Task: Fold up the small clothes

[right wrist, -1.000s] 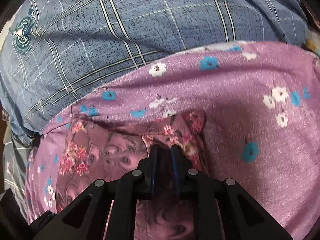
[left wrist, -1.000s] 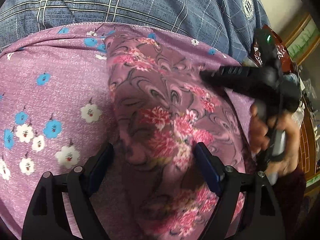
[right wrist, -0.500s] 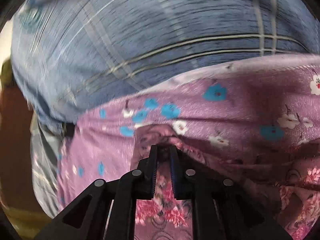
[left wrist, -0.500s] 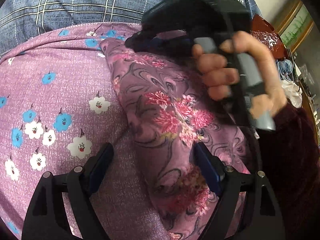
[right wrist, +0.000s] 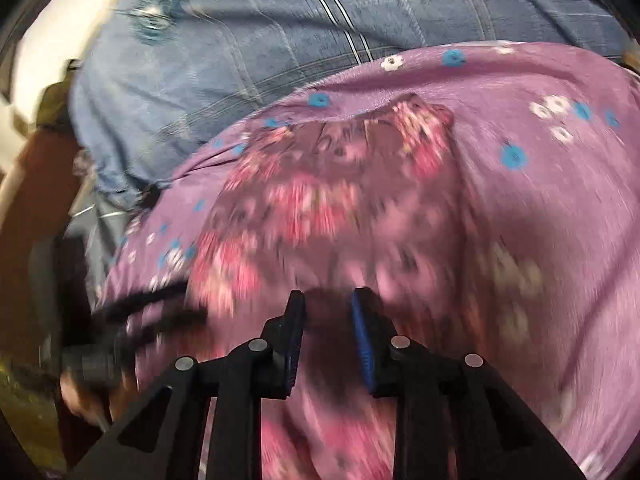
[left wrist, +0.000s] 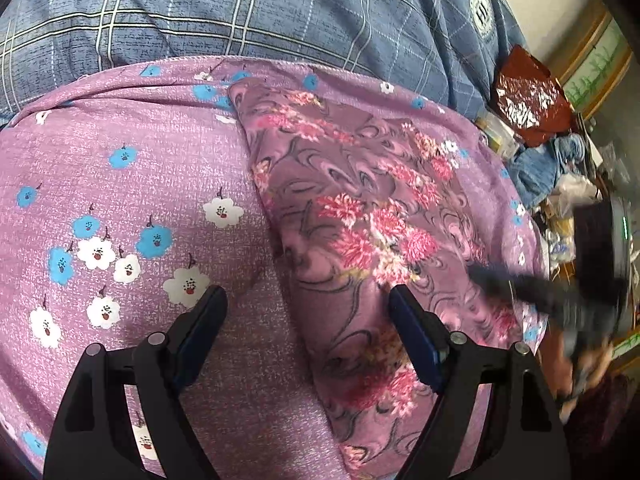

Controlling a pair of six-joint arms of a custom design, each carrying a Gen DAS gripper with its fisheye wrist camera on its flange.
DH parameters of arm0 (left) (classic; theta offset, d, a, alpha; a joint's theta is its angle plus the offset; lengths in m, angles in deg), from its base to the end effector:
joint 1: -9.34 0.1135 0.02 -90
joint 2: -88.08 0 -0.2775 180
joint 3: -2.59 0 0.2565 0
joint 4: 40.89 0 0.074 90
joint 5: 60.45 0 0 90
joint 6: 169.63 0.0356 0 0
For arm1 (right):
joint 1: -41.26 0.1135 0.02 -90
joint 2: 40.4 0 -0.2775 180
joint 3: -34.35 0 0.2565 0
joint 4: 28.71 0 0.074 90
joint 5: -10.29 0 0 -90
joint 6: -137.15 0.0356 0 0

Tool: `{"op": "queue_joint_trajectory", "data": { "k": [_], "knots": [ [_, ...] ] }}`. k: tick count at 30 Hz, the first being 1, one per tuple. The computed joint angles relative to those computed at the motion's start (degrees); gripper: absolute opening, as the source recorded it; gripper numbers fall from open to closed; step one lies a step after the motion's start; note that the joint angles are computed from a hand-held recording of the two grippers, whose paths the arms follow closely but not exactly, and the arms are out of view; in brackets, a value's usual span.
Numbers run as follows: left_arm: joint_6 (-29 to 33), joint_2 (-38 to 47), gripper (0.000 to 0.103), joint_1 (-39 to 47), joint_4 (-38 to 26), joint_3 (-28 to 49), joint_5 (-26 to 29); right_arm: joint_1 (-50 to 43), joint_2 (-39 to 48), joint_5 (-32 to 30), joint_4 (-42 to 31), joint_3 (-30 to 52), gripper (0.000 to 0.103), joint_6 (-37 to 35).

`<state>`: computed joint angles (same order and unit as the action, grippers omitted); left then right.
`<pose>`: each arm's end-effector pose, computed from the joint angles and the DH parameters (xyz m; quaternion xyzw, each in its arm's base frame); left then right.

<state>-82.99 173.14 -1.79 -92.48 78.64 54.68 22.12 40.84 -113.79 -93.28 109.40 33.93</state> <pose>0.2930 -0.0731 0.2573 0.1190 0.9382 -0.2400 0.2192 0.2586 -0.0686 0.2624 -0.0002 0.9439 0.2330 0.2340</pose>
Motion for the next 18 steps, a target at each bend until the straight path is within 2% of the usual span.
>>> {"op": "queue_joint_trajectory", "data": {
  "k": [2, 5, 9, 10, 11, 12, 13, 14, 16, 17, 18],
  "knots": [
    [-1.5, -1.0, 0.083, -0.2, 1.0, -0.9, -0.6, -3.6, -3.4, 1.6, -5.0, -2.5, 0.025, -5.8],
    [-3.4, 0.2, 0.083, -1.8, 3.4, -0.7, -1.3, -9.7, -8.4, 0.6, -9.9, -6.7, 0.025, -14.2],
    [0.9, 0.9, 0.064, -7.7, -0.7, 0.5, -5.7, -14.2, -11.3, 3.5, -15.0, -5.3, 0.028, -19.1],
    [2.0, -0.4, 0.06, -9.2, -0.2, -0.6, -7.4, -15.9, -10.2, 1.7, -16.4, -3.4, 0.036, -19.4],
    [3.1, -1.8, 0.053, -10.3, 0.7, -1.7, -9.1, -16.7, -9.7, 0.0, -15.6, -2.4, 0.054, -17.6],
    [4.0, -2.7, 0.047, -10.7, 1.2, -2.3, -9.6, -17.8, -9.2, -1.2, -14.6, -1.6, 0.064, -15.8],
    [4.5, -3.2, 0.046, -10.4, 1.5, -2.7, -9.5, -17.9, -8.5, -1.7, -12.7, -1.1, 0.068, -12.9],
    [4.4, -3.1, 0.045, -9.5, 1.5, -2.7, -8.1, -17.1, -7.9, -2.0, -10.0, -1.3, 0.068, -9.9],
    [3.8, -2.1, 0.046, -7.9, 1.2, -2.3, -5.9, -14.5, -6.0, -2.5, -4.5, -2.0, 0.062, -4.0],
    [3.6, -1.4, 0.055, -7.5, 1.1, -2.0, -5.9, -13.1, -5.0, -1.9, -2.5, -2.2, 0.057, -2.2],
    [3.3, -1.0, 0.073, -7.7, 0.9, -1.7, -7.1, -9.4, -5.1, 1.1, 1.0, -3.9, 0.055, 1.2]
  ]
}}
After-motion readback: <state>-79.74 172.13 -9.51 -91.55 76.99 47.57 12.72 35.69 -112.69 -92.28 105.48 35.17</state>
